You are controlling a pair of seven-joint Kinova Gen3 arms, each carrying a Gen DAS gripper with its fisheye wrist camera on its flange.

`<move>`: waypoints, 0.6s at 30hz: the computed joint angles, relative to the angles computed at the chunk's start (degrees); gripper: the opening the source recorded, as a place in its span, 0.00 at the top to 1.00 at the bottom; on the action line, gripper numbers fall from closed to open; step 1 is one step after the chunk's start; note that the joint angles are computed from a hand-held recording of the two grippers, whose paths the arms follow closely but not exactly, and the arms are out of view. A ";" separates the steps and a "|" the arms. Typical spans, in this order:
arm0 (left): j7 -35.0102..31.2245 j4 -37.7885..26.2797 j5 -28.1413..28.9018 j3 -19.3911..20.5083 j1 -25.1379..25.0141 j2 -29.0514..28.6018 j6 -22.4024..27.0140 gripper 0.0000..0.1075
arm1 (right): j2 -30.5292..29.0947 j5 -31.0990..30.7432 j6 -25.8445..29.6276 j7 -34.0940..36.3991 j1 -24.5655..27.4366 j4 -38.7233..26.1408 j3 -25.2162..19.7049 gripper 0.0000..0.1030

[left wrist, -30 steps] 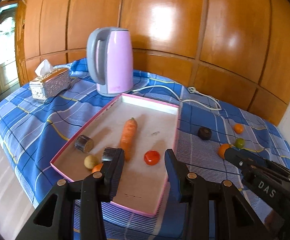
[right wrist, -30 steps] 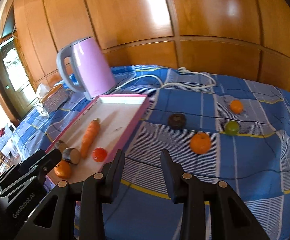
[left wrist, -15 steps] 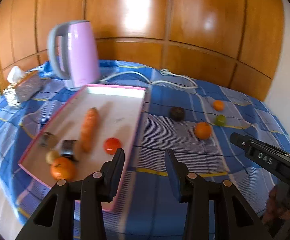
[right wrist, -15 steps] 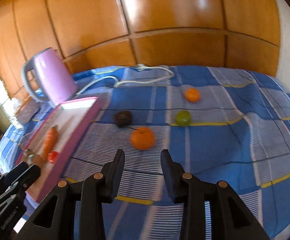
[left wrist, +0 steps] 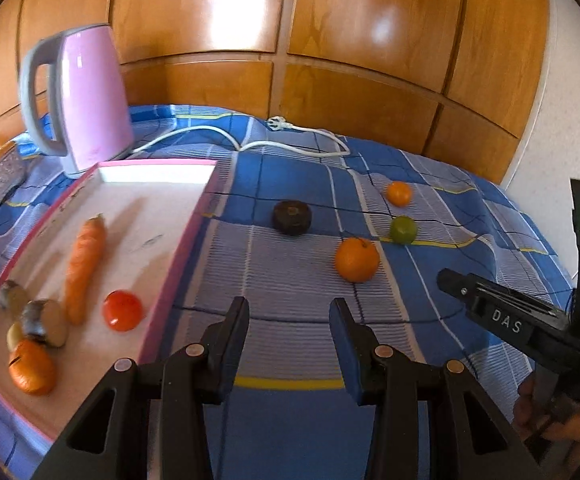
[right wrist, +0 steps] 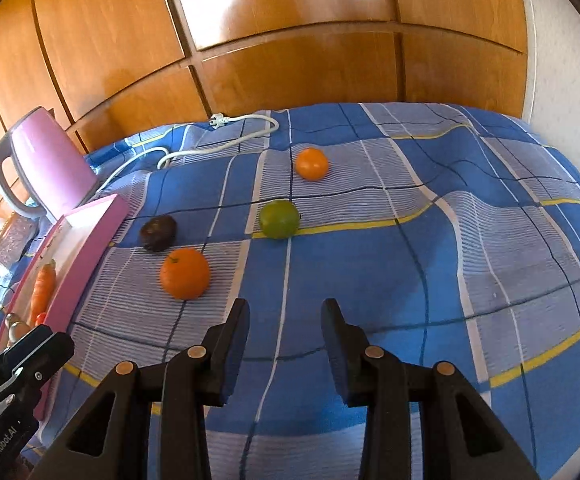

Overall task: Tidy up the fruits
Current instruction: 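Grasp the green round fruit with the right tool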

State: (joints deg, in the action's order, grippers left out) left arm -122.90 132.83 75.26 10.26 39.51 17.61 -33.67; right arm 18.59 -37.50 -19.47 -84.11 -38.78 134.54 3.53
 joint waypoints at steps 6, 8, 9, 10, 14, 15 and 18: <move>3.18 -1.99 -7.78 -1.35 -1.08 2.39 1.95 0.51 | 2.27 5.01 2.88 -0.81 3.25 -3.86 -0.08 0.64; 4.51 -3.12 -10.28 -2.04 -1.38 3.39 2.84 0.49 | 3.48 7.53 4.45 -2.02 5.08 -5.75 -0.53 0.64; 4.87 -3.50 -10.79 -2.51 -1.33 3.63 3.36 0.49 | 3.89 8.34 4.85 -2.67 5.31 -6.35 -0.34 0.64; 5.39 -4.08 -11.40 -2.95 -1.50 3.99 4.07 0.49 | 4.36 9.42 5.32 -3.41 5.89 -7.15 -0.39 0.64; 7.94 -5.58 -13.99 -4.63 -1.42 5.43 5.44 0.48 | 6.29 13.31 7.16 -5.81 7.07 -10.52 0.10 0.64; 8.50 -5.69 -14.55 -4.94 -1.36 5.62 5.65 0.48 | 6.65 14.20 7.65 -6.33 7.24 -11.17 0.24 0.64; 10.44 -5.95 -16.72 -5.78 -1.30 6.28 6.36 0.47 | 8.32 16.51 9.25 -7.67 7.05 -13.87 0.98 0.64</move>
